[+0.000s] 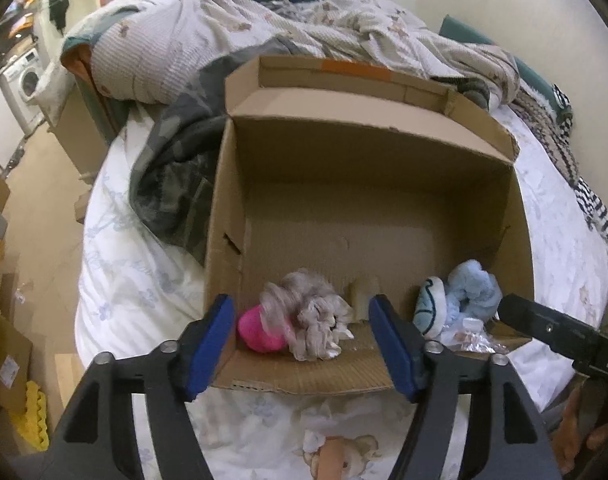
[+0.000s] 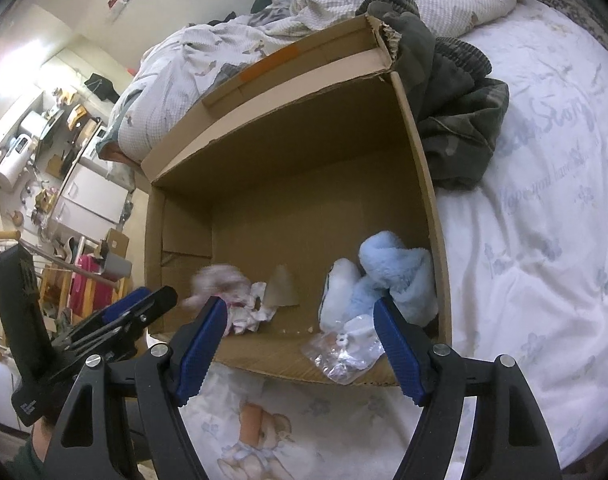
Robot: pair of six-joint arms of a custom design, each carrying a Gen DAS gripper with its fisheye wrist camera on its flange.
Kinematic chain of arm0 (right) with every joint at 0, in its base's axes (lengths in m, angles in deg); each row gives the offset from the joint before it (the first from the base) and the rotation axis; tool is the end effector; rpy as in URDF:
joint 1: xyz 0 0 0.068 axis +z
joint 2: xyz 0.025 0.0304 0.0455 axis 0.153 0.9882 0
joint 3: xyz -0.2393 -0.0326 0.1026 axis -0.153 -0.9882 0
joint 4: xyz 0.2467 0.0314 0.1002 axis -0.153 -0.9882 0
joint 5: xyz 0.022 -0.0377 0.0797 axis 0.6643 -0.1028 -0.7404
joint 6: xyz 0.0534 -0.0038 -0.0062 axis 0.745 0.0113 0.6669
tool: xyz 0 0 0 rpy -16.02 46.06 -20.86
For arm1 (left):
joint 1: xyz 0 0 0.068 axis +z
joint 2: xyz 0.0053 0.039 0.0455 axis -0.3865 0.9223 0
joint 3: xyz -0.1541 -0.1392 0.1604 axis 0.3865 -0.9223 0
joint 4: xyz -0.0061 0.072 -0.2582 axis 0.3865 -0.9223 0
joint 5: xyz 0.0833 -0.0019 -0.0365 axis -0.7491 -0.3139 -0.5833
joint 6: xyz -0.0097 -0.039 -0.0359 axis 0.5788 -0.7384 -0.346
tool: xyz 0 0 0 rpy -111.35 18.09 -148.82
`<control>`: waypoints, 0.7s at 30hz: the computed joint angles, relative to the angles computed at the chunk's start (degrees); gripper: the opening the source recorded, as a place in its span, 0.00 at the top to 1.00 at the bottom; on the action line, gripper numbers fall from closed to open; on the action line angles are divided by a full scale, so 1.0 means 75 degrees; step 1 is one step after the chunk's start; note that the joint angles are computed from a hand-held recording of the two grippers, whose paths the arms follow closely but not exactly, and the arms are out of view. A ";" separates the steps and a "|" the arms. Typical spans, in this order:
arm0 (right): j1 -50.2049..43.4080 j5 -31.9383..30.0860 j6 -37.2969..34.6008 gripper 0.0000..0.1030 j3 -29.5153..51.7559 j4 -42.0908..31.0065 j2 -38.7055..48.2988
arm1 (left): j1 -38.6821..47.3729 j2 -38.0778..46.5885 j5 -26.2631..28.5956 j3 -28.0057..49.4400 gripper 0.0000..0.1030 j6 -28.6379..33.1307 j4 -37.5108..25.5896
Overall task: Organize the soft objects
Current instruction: 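Carry the scrunchie and bag over the box and open both tools to drop them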
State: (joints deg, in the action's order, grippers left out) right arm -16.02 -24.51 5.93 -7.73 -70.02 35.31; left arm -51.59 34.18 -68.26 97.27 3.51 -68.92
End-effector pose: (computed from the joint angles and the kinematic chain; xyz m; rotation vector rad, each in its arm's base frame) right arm 0.1601 -0.0536 0.1427 0.3851 2.5989 0.6196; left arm 0.2137 -0.1154 0.1642 0.2822 2.6152 -0.1914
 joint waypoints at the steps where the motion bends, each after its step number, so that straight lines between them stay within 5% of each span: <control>1: 0.0049 0.0029 0.0040 0.22 0.0022 0.0033 0.0031 | -0.0010 -0.0006 -0.0027 0.0007 0.34 0.0026 -0.0015; 21: 0.0293 0.0424 0.0221 0.22 -0.0090 0.0096 -0.0148 | 0.0124 -0.0504 0.0239 -0.0158 0.34 0.0142 -0.0244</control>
State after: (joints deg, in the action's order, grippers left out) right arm -13.82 -21.34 7.58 -8.41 -69.30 34.21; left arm -50.67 30.40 -66.46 96.08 4.58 -70.75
